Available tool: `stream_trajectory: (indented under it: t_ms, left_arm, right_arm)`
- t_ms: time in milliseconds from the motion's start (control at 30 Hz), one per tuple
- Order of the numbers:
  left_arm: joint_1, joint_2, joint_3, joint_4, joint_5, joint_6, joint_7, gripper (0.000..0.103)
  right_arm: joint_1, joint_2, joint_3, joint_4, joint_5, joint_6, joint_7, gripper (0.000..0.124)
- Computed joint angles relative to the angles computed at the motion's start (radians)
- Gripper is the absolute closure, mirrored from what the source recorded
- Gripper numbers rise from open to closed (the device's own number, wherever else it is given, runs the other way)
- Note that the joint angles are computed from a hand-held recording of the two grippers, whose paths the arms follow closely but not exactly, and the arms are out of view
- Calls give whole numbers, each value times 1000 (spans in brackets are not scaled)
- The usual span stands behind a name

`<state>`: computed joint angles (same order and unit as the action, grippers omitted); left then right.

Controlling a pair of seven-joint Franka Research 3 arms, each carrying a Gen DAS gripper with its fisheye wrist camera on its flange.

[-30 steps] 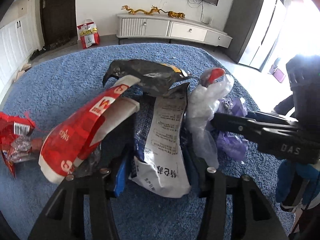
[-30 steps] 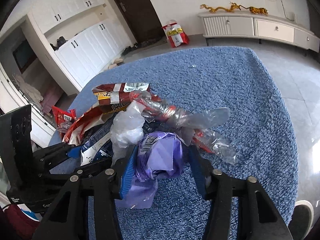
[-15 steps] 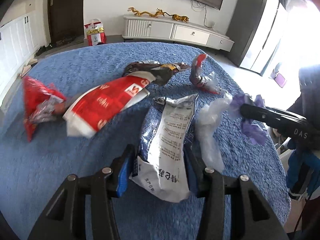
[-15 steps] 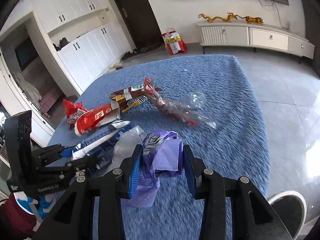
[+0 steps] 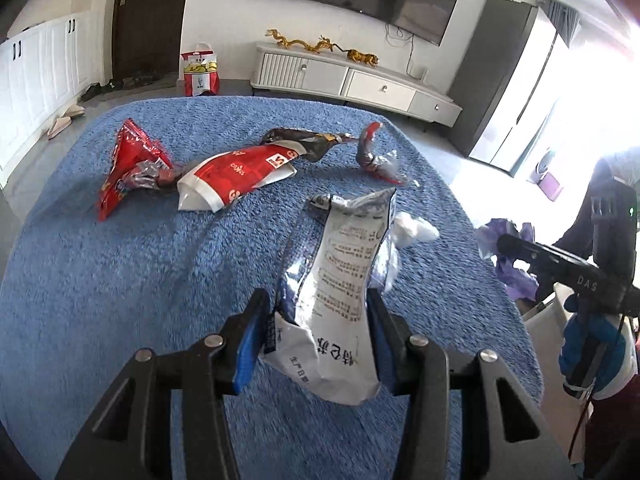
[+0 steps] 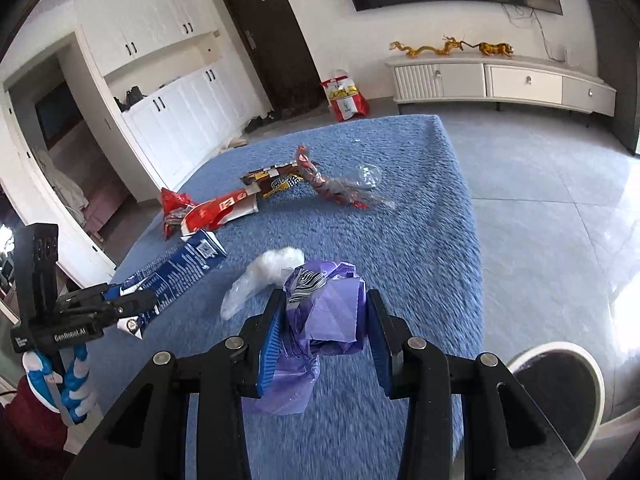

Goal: Collect trash
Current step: 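Carry both held items to the white bin and open both tools over it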

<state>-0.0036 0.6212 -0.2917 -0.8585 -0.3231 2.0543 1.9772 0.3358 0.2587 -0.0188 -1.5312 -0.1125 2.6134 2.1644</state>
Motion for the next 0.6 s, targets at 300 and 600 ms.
stream_trajectory:
  t_ms: [300, 600]
  left_arm:
    - [17, -116, -25, -146, -83, 15, 70, 57]
    - [-96, -55, -41, -35, -48, -77, 114, 57]
  right_arm:
    - [-9, -152, 0, -202, -111, 37, 99, 85]
    - [-112, -314, 34, -412, -246, 56, 277, 85]
